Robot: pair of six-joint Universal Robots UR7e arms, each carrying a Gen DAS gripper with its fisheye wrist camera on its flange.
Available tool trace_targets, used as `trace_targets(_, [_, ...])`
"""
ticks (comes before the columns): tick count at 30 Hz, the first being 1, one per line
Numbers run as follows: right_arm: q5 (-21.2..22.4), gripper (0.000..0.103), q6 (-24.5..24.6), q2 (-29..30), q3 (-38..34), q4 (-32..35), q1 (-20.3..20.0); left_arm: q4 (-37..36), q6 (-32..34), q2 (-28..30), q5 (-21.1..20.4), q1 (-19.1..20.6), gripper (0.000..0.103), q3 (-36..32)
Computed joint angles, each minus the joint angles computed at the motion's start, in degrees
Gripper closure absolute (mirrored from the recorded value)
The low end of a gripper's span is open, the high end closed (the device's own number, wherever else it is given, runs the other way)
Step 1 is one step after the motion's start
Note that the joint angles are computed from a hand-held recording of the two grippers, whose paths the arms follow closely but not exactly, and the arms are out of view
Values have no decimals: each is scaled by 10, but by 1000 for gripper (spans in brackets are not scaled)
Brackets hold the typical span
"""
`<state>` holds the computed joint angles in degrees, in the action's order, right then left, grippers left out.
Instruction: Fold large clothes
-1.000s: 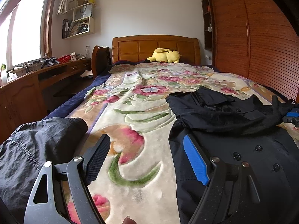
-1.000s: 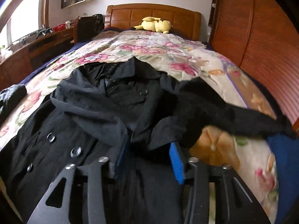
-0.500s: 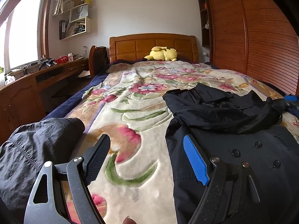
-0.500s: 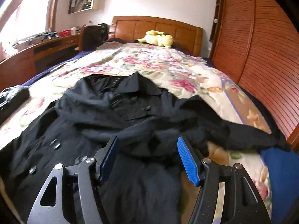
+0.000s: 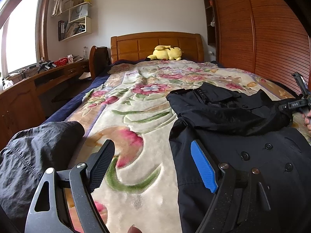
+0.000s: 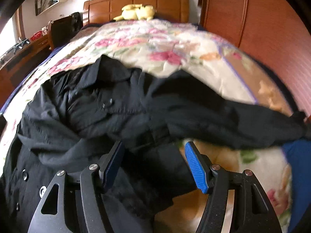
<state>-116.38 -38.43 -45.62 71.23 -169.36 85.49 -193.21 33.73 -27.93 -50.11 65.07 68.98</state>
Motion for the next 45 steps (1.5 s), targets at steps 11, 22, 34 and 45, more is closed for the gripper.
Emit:
trace_targets(11, [58, 100, -54, -66, 81, 20, -11, -1, 0, 1, -1, 0, 22, 0])
trace_targets(22, [116, 101, -87, -202, 309, -65, -40, 0, 2, 3, 0, -1, 22, 0])
trace_targets(34, [135, 51, -115, -269, 413, -162, -15, 3, -5, 4, 1, -2, 22, 1])
trace_targets(45, [122, 49, -136, -112, 259, -154, 53, 13, -16, 0, -5, 0, 22, 6])
